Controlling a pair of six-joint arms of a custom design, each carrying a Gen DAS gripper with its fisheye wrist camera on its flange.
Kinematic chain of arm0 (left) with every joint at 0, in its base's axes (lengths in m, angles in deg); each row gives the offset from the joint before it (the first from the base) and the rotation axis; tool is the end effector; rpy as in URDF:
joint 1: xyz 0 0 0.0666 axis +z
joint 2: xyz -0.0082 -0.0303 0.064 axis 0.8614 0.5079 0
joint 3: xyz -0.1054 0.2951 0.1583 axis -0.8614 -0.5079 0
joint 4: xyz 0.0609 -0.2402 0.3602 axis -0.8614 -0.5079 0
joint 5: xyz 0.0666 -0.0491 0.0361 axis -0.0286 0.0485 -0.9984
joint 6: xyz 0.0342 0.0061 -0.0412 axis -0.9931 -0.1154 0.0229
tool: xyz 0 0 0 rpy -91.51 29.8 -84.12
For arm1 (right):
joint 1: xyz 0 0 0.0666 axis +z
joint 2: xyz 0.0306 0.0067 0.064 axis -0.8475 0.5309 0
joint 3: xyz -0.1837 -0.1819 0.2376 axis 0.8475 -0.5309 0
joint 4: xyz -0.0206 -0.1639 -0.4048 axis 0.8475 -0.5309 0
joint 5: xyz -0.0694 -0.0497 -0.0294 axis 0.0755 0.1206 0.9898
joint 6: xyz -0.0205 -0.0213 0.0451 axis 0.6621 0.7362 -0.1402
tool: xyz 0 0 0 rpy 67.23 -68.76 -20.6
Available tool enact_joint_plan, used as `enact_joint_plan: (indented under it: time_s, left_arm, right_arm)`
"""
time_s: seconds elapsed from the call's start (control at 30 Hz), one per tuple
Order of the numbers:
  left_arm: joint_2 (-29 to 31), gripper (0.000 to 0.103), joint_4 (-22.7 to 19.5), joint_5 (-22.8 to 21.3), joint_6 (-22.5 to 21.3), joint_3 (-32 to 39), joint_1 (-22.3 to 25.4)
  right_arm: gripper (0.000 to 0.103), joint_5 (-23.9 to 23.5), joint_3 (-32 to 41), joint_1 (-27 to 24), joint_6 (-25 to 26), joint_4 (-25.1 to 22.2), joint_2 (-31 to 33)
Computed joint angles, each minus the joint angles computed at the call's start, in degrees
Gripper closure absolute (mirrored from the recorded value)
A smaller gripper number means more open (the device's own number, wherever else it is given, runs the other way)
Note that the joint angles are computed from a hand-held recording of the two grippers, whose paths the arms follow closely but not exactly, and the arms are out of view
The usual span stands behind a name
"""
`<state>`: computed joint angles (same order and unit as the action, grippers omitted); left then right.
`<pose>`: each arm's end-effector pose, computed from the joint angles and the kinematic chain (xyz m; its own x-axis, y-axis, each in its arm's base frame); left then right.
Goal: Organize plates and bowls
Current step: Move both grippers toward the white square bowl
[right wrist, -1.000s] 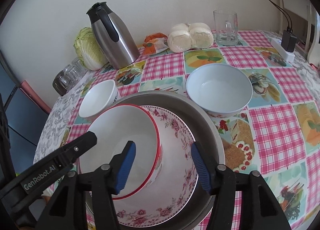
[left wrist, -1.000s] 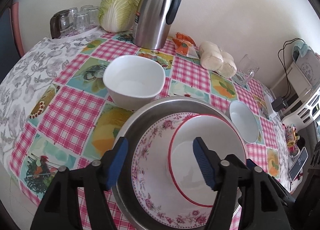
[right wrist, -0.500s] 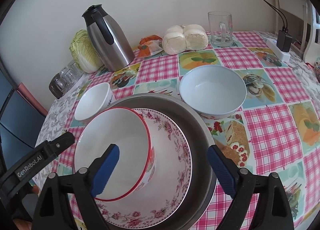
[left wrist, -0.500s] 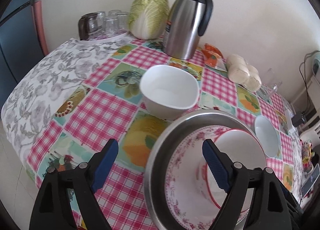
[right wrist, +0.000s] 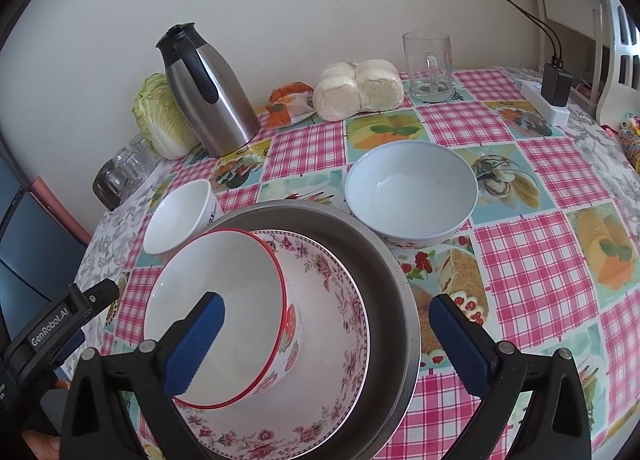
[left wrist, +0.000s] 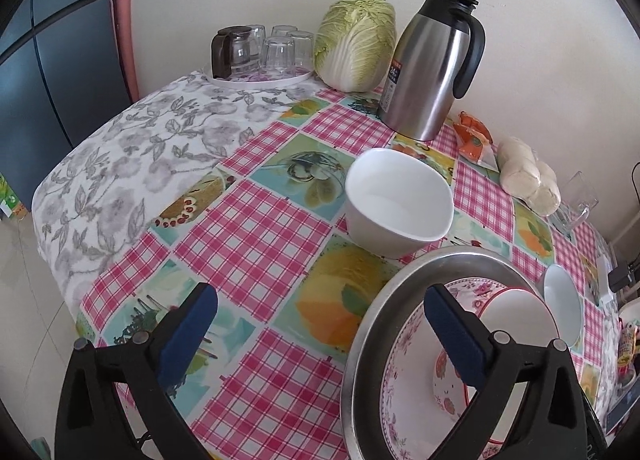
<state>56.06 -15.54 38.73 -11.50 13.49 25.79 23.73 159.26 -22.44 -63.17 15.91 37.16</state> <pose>0.3839 -0.2368 0.4860 -0.6957 -0.3734 -0.6137 -0.3806 0.9161 -0.1260 0.3771 0.2579 0.4767 -0.7577 0.2581 -0.5994 0.0935 0.9519 0.2918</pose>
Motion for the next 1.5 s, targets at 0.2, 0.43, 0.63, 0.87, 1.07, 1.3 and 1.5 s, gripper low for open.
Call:
enact_joint_plan:
  time_s: [0.2, 0.43, 0.63, 0.87, 1.07, 1.3, 1.5]
  left_arm:
    - [0.13, 0.000, 0.16, -0.17, -0.05, 0.15, -0.04]
    - [0.26, 0.000, 0.47, -0.56, 1.09, 0.60, 0.90]
    - [0.29, 0.000, 1.76, -2.39, 0.36, 0.64, 1.59]
    - [-0.90, 0.000, 8.17, -1.11, -2.77, -0.39, 2.99]
    - [-1.40, 0.000, 11.61, 5.21, -3.60, -1.15, 6.24]
    - [-0.89, 0.000, 14.04, 8.12, -5.23, -1.70, 8.34]
    - [0.64, 0.000, 14.58, 11.73, -7.06, -0.64, 9.79]
  right_arm:
    - [0.000, 0.54, -0.19, -0.01, -0.29, 0.10, -0.25]
    - [0.000, 2.48, -0.42, 0.26, -0.01, 0.85, -0.96]
    - [0.000, 4.99, 0.03, 1.08, -0.04, 1.07, -1.22]
    - [0.000, 7.22, 0.05, 1.59, -0.40, 1.45, -1.64]
    - [0.000, 8.13, 1.17, 0.95, -1.26, 0.65, -1.35]
    - [0.000, 9.42, 4.39, -0.48, 0.02, -0.76, 0.14]
    - [0.000, 11.45, 11.17, -0.90, 5.30, -5.07, 4.42]
